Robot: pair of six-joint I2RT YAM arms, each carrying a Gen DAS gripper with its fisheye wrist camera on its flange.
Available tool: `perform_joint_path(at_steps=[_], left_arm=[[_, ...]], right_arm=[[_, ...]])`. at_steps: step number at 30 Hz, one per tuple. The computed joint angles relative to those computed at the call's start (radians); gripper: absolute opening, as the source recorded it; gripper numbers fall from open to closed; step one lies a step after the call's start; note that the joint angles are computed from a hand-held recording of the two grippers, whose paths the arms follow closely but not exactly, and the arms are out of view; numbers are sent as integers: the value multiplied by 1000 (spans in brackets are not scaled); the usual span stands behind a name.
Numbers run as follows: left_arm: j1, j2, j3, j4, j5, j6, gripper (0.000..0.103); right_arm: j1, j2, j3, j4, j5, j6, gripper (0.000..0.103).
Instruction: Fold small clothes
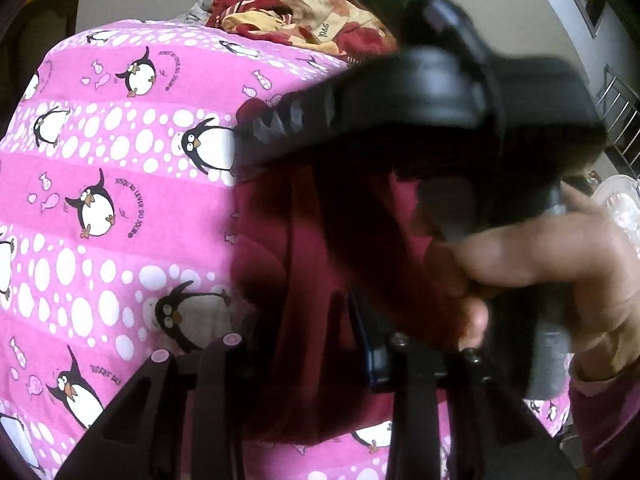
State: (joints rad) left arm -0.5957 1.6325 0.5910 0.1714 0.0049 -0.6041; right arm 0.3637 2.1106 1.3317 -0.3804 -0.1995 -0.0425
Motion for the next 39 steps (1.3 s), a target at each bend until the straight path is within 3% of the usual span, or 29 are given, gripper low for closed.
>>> perform_joint_path(at_steps=[1, 2, 3, 4, 6, 11, 12, 14, 15, 16, 26, 33, 39], left_arm=[[3, -19, -16, 0, 1, 3, 33], [8, -32, -27, 3, 2, 1, 33], [11, -46, -40, 4, -5, -8, 39], [20, -56, -60, 10, -10, -20, 54], [41, -65, -84, 15, -12, -32, 64], [56, -68, -103, 18, 5, -49, 63], [27, -69, -84, -9, -12, -55, 63], [-16, -62, -40, -65, -37, -40, 44], [-34, -60, -21, -82, -40, -34, 29], [-48, -62, -4, -97, -35, -34, 24], [-196, -107, 161, -229, -91, -32, 18], [-353, 87, 452, -317, -149, 3, 17], [-414, 314, 694, -360, -135, 10, 17]], right_arm=[[-6, -14, -22, 21, -6, -7, 26], [-20, -34, -54, 48, -27, -9, 24], [-33, -51, -80, 70, -40, -12, 21], [-47, -66, -102, 86, -53, -19, 20], [-84, -93, -132, 93, -110, -23, 20], [-138, -130, -163, 90, -224, 4, 20], [-144, -139, -173, 95, -230, 5, 19], [-151, -164, -192, 104, -238, 11, 19], [-158, -178, -205, 106, -245, 5, 19], [-164, -191, -216, 107, -250, 0, 19], [-344, -350, -255, 0, -356, -116, 19], [-561, -425, -242, -105, -395, -250, 19], [-782, -340, -199, -162, -439, -349, 17]])
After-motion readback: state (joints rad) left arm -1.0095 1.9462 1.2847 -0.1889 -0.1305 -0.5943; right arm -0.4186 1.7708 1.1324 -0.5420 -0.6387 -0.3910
